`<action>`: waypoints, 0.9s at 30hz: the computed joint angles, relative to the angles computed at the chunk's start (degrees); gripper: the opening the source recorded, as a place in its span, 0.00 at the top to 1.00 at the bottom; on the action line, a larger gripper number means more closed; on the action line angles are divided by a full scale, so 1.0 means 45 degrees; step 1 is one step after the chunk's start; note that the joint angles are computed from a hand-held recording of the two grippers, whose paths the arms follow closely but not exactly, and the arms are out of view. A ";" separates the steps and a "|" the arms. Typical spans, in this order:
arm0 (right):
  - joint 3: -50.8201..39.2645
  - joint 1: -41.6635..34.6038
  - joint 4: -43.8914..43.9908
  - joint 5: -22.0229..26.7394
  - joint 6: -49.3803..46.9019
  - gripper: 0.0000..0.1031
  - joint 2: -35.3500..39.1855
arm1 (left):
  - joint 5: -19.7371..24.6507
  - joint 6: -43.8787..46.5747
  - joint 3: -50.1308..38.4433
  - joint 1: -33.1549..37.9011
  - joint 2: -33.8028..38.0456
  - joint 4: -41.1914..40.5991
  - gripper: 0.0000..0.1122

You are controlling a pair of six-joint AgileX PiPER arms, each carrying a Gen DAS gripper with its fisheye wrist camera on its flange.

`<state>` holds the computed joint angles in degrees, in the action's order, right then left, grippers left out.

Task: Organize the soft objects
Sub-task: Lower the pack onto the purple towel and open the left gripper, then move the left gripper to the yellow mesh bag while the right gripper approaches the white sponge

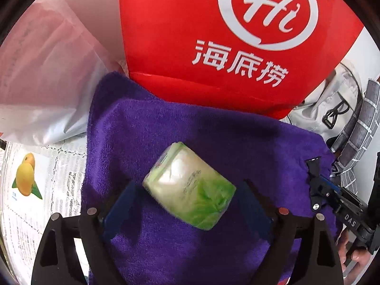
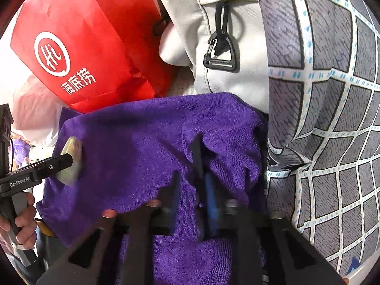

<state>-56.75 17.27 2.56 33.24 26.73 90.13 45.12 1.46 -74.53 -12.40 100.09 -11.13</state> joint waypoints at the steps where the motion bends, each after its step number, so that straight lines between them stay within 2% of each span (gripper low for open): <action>1: 0.0003 -0.0051 0.0125 0.0009 -0.0192 0.65 -0.0121 | -0.0006 -0.0086 0.0009 -0.0060 -0.0068 0.0068 0.20; 6: -0.0023 0.0438 -0.1346 0.0121 0.1027 0.56 -0.0513 | -0.0119 -0.0782 0.0171 -0.0312 -0.0602 0.0698 0.20; 12: -0.0066 0.1300 -0.3758 0.0506 0.3469 0.56 -0.1168 | -0.0580 -0.1272 0.0662 -0.0337 -0.1582 0.1400 0.20; 13: -0.0083 0.1425 -0.4074 0.0606 0.3779 0.56 -0.1304 | -0.0417 -0.1389 0.0586 -0.0442 -0.1786 0.1414 0.20; 18: -0.0246 0.2434 -0.5747 0.1535 0.5391 0.56 -0.2135 | -0.0927 -0.1214 0.1153 -0.0365 -0.2861 0.1089 0.21; 21: -0.0377 0.3785 -0.7372 0.2802 0.7290 0.56 -0.2650 | -0.1008 -0.1686 0.1482 -0.0680 -0.3556 0.1810 0.21; 27: -0.0050 0.4944 -0.6889 0.3757 0.7944 0.56 -0.3724 | -0.0779 -0.2542 0.1723 -0.1722 -0.4570 0.2872 0.21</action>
<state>-56.97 39.52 -28.44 50.15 62.47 73.37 41.61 -9.97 -66.78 -20.14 79.52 1.79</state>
